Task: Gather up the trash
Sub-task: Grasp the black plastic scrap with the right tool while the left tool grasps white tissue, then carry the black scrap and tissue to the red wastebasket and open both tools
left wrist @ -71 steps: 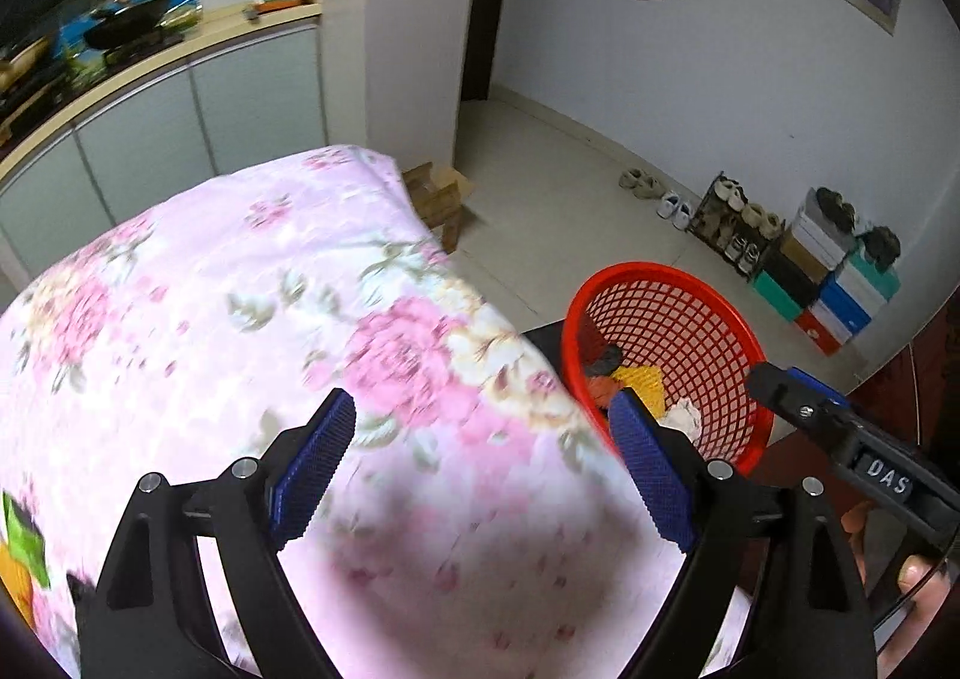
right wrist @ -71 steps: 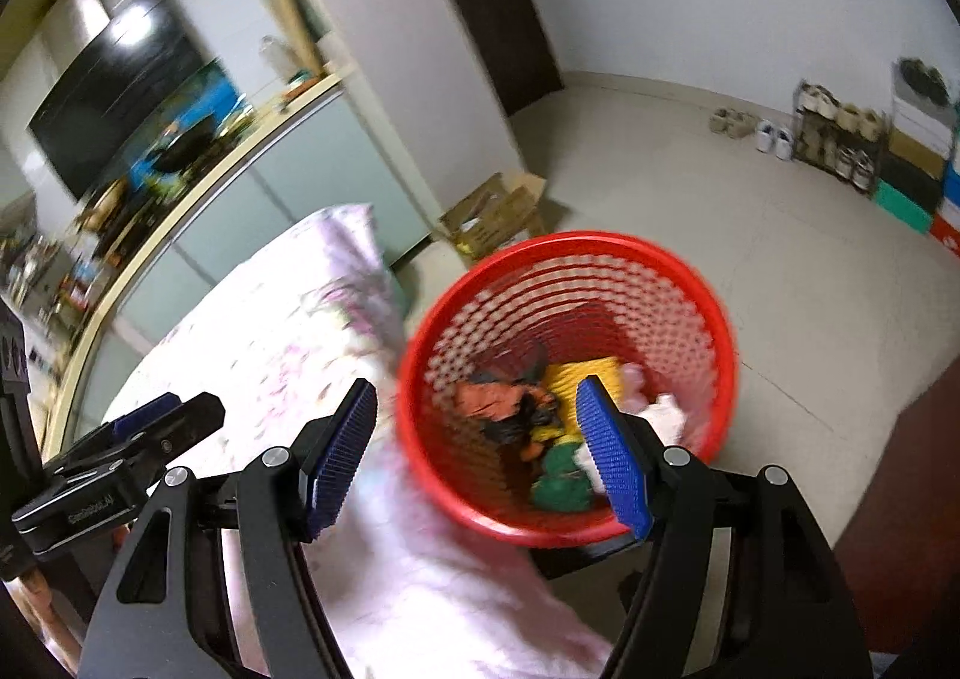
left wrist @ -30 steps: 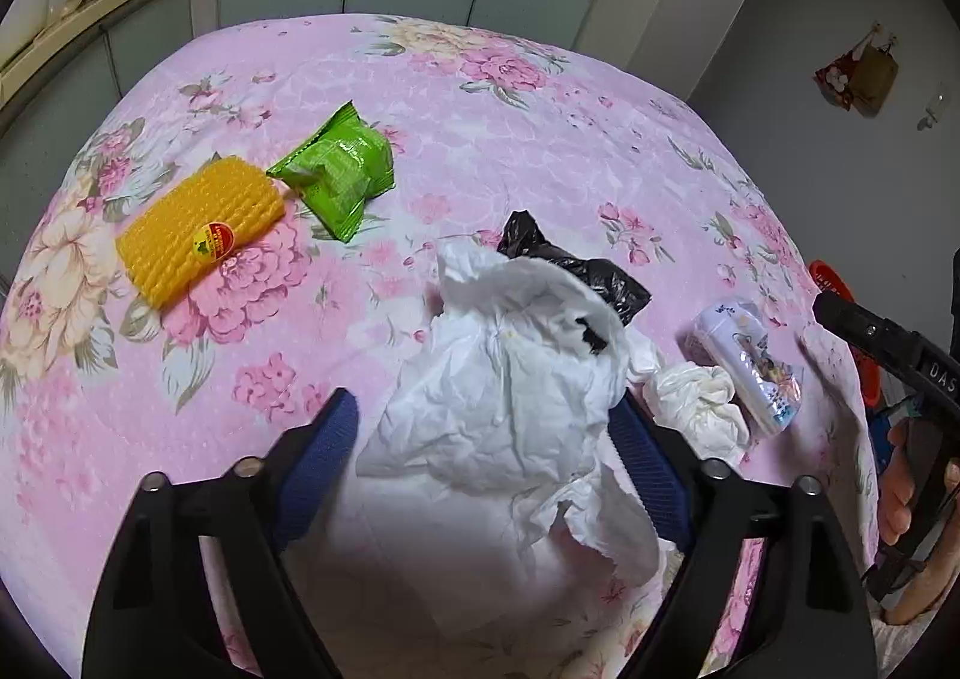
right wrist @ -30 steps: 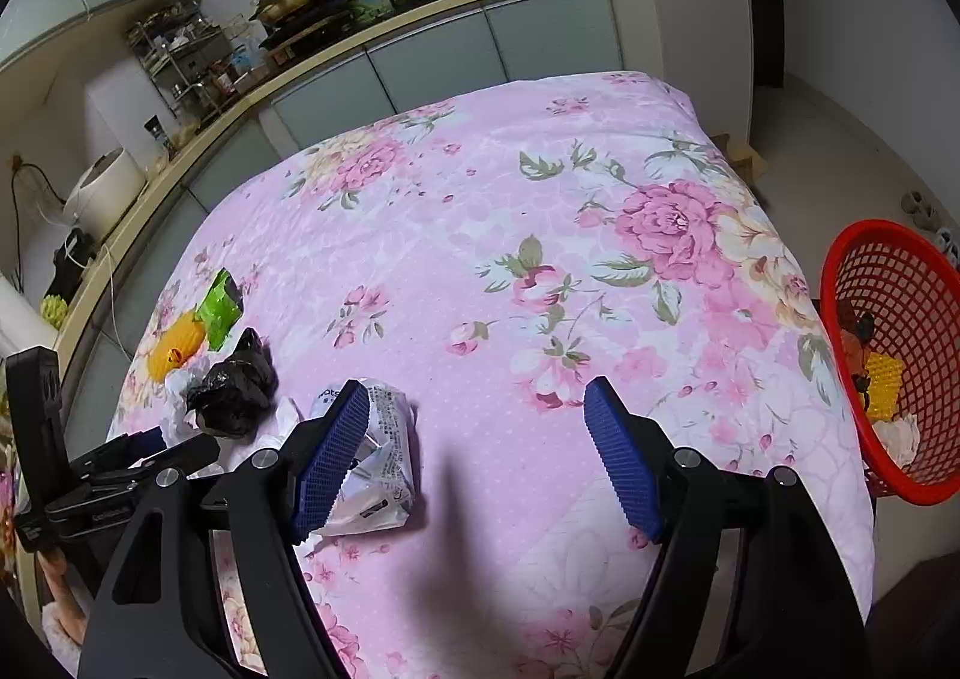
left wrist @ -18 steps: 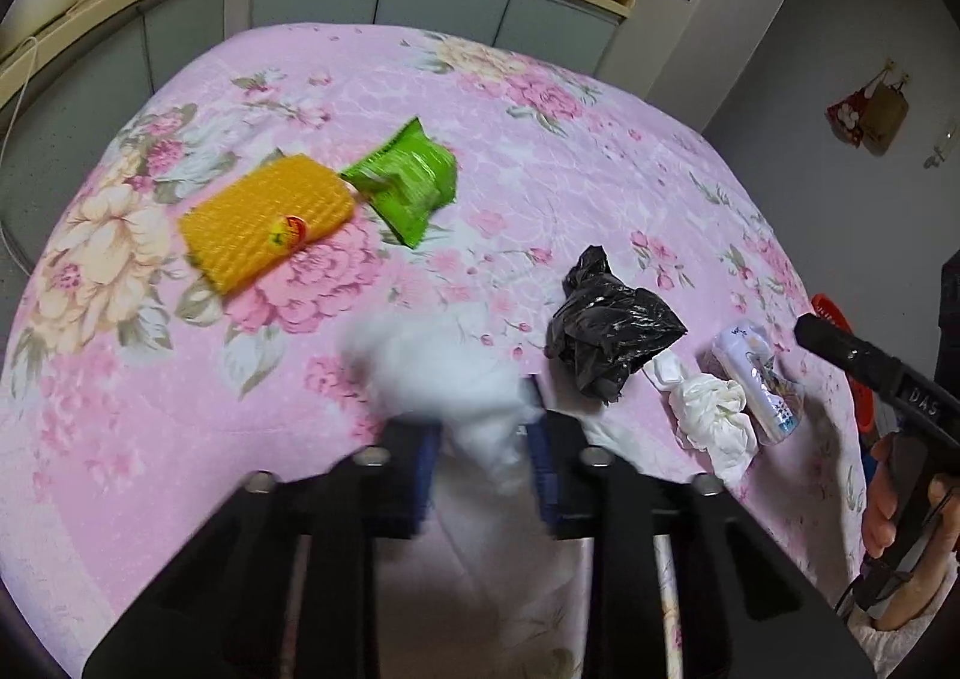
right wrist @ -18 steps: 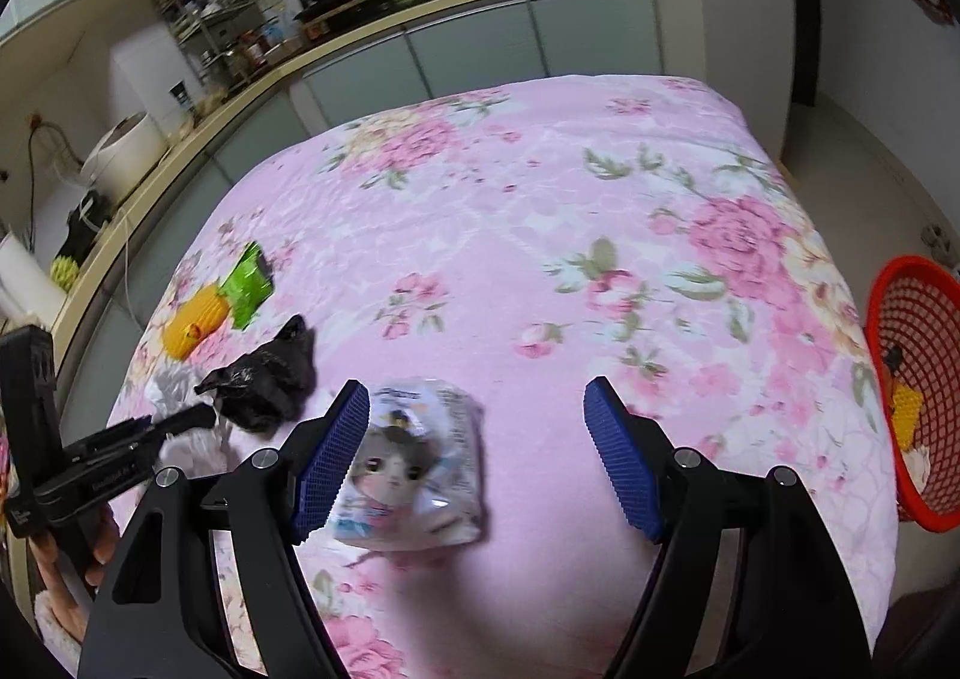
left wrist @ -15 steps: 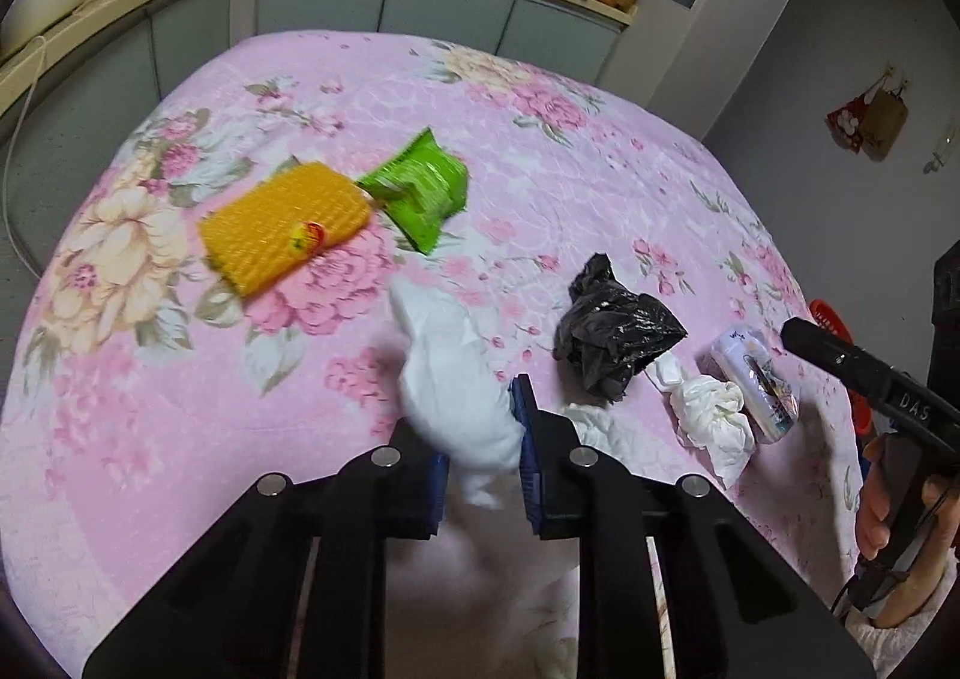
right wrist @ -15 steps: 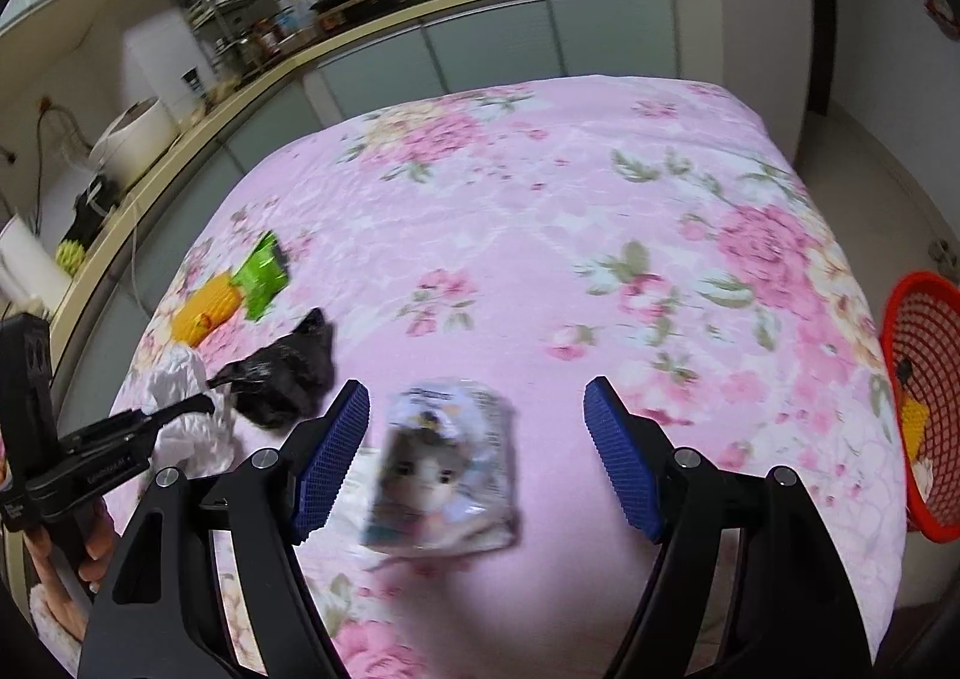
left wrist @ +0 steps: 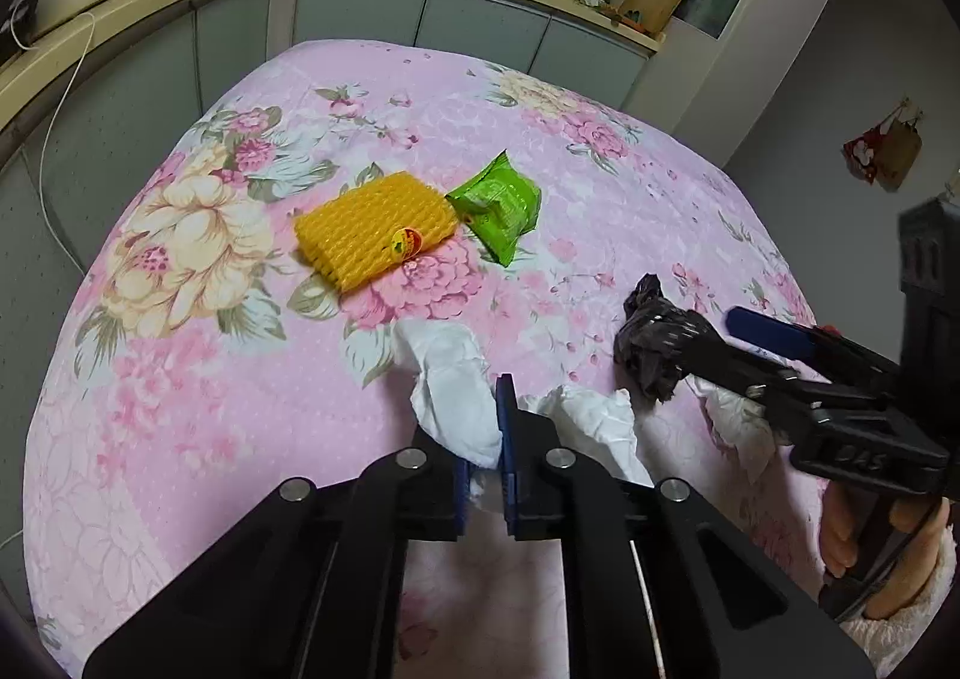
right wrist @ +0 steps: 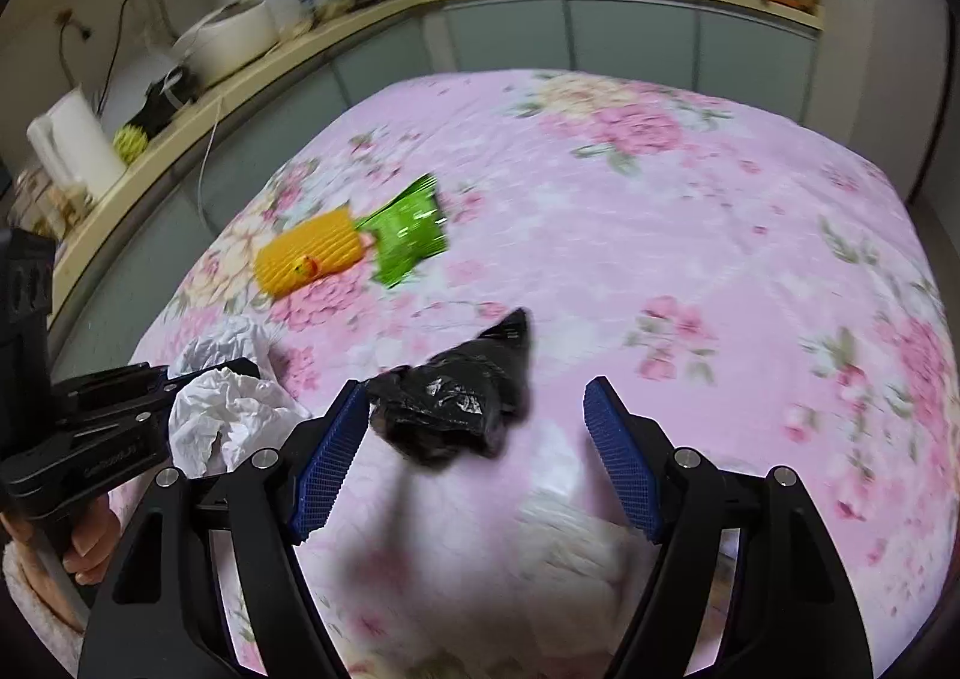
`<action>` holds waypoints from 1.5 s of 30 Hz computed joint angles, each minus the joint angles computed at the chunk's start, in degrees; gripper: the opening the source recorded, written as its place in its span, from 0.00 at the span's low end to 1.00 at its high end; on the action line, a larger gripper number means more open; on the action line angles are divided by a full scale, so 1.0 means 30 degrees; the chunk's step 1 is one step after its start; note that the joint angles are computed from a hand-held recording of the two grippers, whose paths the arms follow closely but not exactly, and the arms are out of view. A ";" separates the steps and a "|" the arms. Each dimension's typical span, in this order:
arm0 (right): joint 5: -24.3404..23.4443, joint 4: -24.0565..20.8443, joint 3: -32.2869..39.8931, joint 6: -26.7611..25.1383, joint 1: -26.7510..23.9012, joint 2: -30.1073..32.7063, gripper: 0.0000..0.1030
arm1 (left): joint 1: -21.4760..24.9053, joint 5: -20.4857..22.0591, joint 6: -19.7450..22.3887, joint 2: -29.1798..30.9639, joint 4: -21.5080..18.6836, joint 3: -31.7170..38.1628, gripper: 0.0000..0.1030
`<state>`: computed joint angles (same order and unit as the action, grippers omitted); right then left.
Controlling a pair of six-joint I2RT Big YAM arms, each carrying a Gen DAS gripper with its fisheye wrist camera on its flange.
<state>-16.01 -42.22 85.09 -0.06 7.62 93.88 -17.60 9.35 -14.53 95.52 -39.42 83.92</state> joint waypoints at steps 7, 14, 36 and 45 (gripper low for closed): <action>0.0607 -0.0438 0.0697 -0.0670 0.0631 0.0990 0.54 | 0.0144 0.0220 -0.0055 -0.0201 0.0320 -0.0236 0.05; 0.0496 -0.0089 0.0653 -0.0593 0.0475 0.1021 0.42 | 0.0088 0.0205 -0.0013 -0.0066 0.0277 0.0013 0.05; 0.0405 0.2316 -0.0317 0.1968 -0.2238 -0.1194 0.42 | -0.1119 -0.1235 0.0893 0.1847 -0.0874 0.4063 0.05; 0.0211 0.3074 -0.0965 0.2974 -0.3685 -0.1962 0.42 | -0.2183 -0.1493 0.1650 0.3306 -0.1710 0.7044 0.05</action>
<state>-15.38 -33.00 82.20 8.86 -3.43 88.00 -24.15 4.87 -9.58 105.44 -44.55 105.05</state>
